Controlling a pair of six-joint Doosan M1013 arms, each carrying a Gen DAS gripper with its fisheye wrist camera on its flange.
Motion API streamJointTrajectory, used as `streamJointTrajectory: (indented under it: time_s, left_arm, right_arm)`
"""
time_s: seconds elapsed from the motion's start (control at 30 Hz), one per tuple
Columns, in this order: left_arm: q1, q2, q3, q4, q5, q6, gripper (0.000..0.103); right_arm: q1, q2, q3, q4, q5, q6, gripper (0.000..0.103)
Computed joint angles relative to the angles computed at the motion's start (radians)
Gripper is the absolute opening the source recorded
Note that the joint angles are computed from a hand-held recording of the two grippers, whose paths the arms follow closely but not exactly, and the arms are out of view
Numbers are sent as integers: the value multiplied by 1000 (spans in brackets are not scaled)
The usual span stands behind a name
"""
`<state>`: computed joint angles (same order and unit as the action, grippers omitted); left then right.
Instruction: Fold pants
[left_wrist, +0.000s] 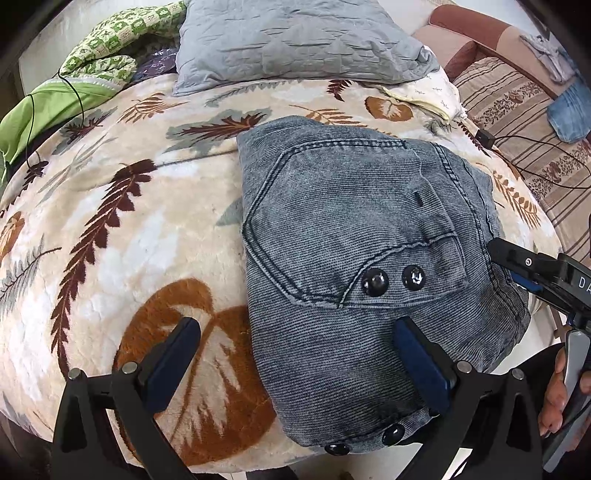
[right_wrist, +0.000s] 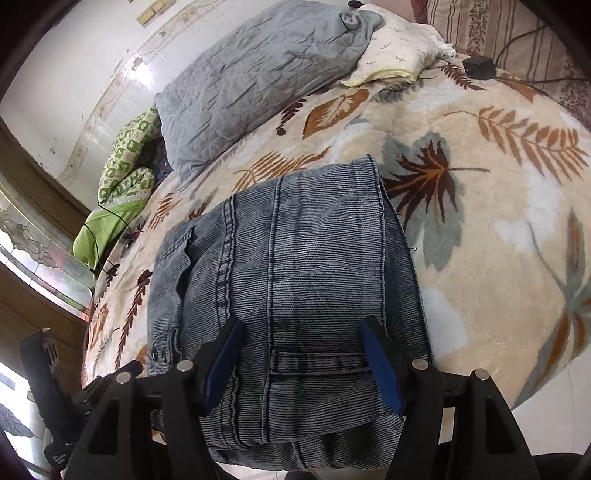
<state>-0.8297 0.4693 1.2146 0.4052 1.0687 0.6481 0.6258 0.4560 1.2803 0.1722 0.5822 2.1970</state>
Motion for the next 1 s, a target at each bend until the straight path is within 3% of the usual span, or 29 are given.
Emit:
streamJointTrajectory:
  time_s: [0.47,0.67,0.77,1.0]
  left_arm:
    - [-26,-29,11,83,89,-55,103]
    - [-15,-55,37,120,106,-97,103]
    - [3,-67,54,121,105,-123,103]
    - [58,-82,78,15,16,-74,103]
  right_arm:
    - [20,-18,8,-118,-1,118,70]
    - [37,-41,21,-212,-76,167,69]
    - [46,-36,-3,-300,-40,203,69]
    - [-20,-44,20,-145,-30,154,71]
